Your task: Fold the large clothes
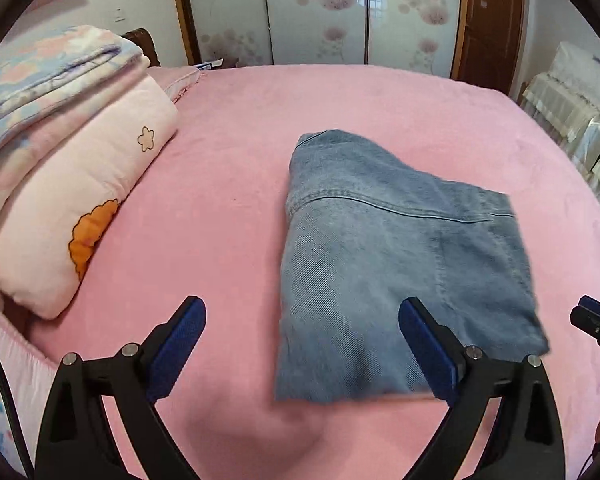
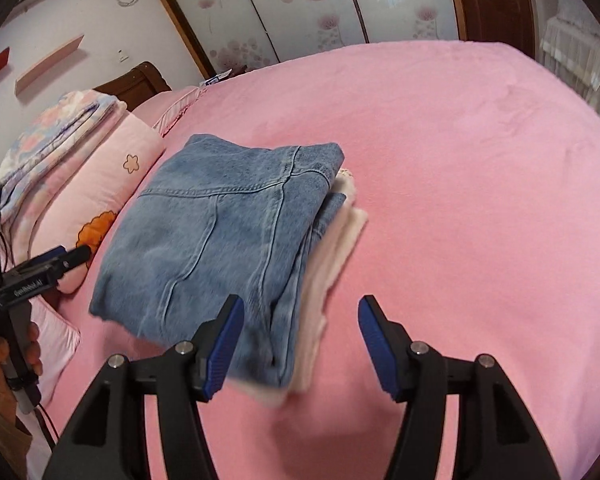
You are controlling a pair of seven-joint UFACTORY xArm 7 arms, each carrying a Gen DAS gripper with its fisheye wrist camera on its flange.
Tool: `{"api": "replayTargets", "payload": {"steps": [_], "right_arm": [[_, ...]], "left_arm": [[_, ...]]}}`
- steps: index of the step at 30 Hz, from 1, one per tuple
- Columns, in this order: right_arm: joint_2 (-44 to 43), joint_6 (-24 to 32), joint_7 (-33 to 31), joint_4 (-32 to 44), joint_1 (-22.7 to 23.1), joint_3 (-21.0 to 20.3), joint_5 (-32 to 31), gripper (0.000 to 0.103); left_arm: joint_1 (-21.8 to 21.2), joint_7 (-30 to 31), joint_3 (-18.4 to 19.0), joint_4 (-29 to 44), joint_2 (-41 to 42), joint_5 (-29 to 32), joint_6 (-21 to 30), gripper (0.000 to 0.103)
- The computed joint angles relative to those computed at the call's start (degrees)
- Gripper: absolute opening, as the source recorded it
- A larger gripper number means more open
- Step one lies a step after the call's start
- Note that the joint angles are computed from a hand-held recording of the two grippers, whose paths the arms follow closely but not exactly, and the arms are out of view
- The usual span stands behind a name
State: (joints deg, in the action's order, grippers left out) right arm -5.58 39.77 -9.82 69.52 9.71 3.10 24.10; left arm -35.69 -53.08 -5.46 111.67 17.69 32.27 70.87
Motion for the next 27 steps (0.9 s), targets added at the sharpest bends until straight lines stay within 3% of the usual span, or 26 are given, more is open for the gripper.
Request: {"api": "replayTargets", "payload": {"steps": [14, 18, 23, 27], "right_arm": [[-22.4, 6.7, 0.8, -10.1, 0.2, -2.9, -5.7, 0.06], [-30.1, 9.4, 0.7, -13.9, 0.0, -4.2, -6.9, 0.06], [-39.4, 13.9, 2.3, -17.6, -0.9, -6.2, -7.5, 0.06], [-47.7, 16.6, 2.6, -20.6, -2.3, -6.7, -9.6, 0.06]], "left_arm": [[-10.1, -11.0, -4.9, 2.4, -4.7, 6.0, 11.1, 0.097], [-14.8, -17.5, -6.1, 4.6, -4.5, 9.7, 16.0, 0.097], [-18.9, -22.4, -8.0, 5.2, -4.8, 10.9, 17.6, 0.097], [-25.6, -24.7, -8.8, 11.1, -1.6, 13.7, 23.0, 0.097]]}}
